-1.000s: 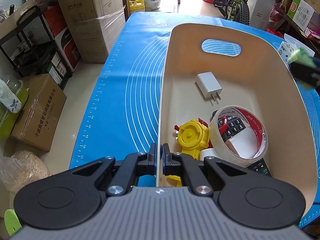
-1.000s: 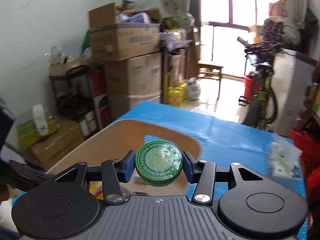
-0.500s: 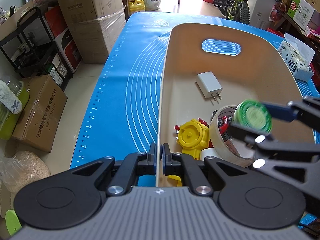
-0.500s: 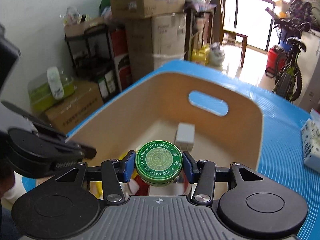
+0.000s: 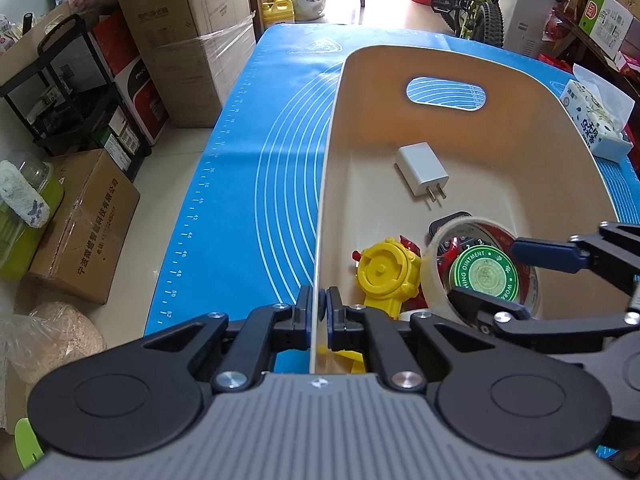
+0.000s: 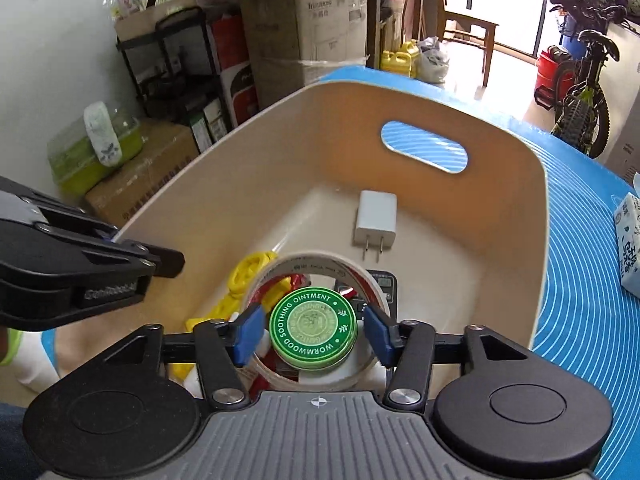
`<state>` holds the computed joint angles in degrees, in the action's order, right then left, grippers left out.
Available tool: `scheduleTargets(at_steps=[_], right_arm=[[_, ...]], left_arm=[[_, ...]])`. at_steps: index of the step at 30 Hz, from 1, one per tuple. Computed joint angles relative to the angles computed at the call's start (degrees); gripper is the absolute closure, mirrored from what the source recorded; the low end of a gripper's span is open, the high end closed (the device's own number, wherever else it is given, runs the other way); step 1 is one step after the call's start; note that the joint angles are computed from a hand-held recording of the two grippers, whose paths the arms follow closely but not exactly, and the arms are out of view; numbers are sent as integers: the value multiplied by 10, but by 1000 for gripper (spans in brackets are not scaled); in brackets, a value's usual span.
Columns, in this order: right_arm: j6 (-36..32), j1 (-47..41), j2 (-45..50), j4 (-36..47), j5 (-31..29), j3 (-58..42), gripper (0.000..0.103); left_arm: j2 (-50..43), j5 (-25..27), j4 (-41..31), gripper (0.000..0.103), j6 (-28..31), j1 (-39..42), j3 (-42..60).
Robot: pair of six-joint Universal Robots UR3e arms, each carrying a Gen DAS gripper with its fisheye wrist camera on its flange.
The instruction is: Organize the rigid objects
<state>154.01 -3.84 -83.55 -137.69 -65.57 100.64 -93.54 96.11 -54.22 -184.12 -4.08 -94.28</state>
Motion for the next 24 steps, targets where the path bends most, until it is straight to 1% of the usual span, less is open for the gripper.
scheduleTargets(at_steps=[1, 2, 4, 5, 6, 7, 8, 9, 11, 14, 17, 21, 24], right_arm=[[-1, -5, -6, -1, 6, 3, 31], [1, -10, -15, -10, 11, 12, 20], [10, -26, -39, -39, 27, 39, 12], [11, -32, -48, -43, 30, 46, 12], [11, -39, -59, -41, 36, 52, 11], [14, -46, -70, -36, 40, 57, 9], [16, -54, -81, -31, 44, 61, 8], [17, -62, -94, -28, 48, 67, 7], [22, -79, -122, -29, 58, 82, 6], [41, -110, -166, -26, 75, 103, 3], [47, -138, -205, 17, 86, 101, 3], [29, -179, -264, 73, 105, 99, 2], [4, -224, -313, 136, 134, 92, 3]], left_arm=[[1, 3, 1, 95, -1, -2, 0], [2, 5, 2, 94, -2, -4, 1], [5, 9, 7, 92, -7, -7, 1], [6, 8, 5, 90, -9, -7, 4], [6, 9, 1, 83, -10, -9, 8], [6, 12, -3, 73, -10, -12, 12], [7, 20, -2, 51, -11, -17, 15], [11, 28, 4, 35, -10, -23, 14], [21, 32, 15, 26, -13, -27, 14], [29, 40, 7, 25, -20, -36, 31], [32, 55, -6, 25, -30, -52, 53], [49, 64, -24, 25, -43, -72, 71], [60, 83, -46, 25, -57, -94, 89]])
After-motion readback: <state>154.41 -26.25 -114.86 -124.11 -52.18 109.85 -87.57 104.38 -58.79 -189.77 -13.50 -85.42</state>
